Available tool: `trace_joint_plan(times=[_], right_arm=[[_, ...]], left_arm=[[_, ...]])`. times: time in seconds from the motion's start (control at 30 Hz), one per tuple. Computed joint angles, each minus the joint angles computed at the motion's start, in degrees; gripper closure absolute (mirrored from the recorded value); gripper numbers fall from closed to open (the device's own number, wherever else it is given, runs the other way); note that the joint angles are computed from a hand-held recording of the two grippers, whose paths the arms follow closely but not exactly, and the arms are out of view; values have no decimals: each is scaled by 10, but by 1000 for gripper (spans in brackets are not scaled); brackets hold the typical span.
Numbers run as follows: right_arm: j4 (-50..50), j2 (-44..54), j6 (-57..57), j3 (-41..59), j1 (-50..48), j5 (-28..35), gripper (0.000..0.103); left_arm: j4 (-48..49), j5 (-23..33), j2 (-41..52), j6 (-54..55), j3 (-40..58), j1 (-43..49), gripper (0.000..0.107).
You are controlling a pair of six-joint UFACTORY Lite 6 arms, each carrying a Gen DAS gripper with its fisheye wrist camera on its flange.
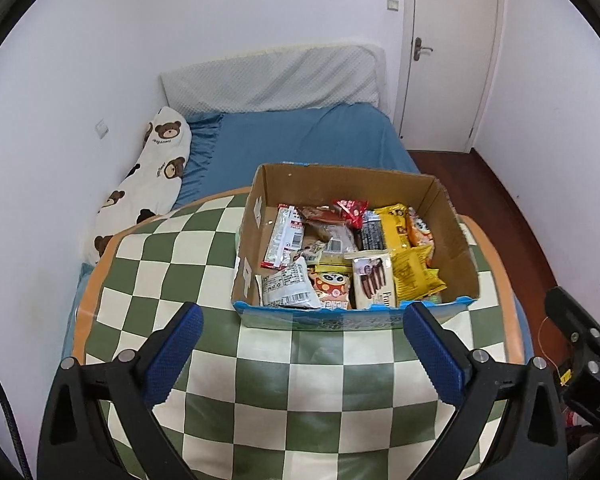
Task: Organize snacks
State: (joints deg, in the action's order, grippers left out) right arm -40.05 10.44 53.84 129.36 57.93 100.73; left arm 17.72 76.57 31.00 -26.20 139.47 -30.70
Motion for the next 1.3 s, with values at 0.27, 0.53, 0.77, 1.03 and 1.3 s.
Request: trace_joint_plan(times=[0.27, 0.53, 0.77, 1.03, 1.3], right_arm=[[29, -33, 9, -99, -57, -69, 0], [35, -46, 10, -133, -72, -86, 0], [45, -53, 12, -140, -75, -90, 0], [55, -53, 4, -135, -71, -98, 0], [55, -45, 0, -122, -64, -93, 0]], left_arm=[[-1, -4, 45, 10, 28, 8, 5], [-7, 13, 79, 22, 81, 8, 5], [-15, 25, 86, 28, 101, 12, 5], [-13, -3, 32, 28, 23, 15, 5], [-9, -26, -4, 22, -32, 11, 5]])
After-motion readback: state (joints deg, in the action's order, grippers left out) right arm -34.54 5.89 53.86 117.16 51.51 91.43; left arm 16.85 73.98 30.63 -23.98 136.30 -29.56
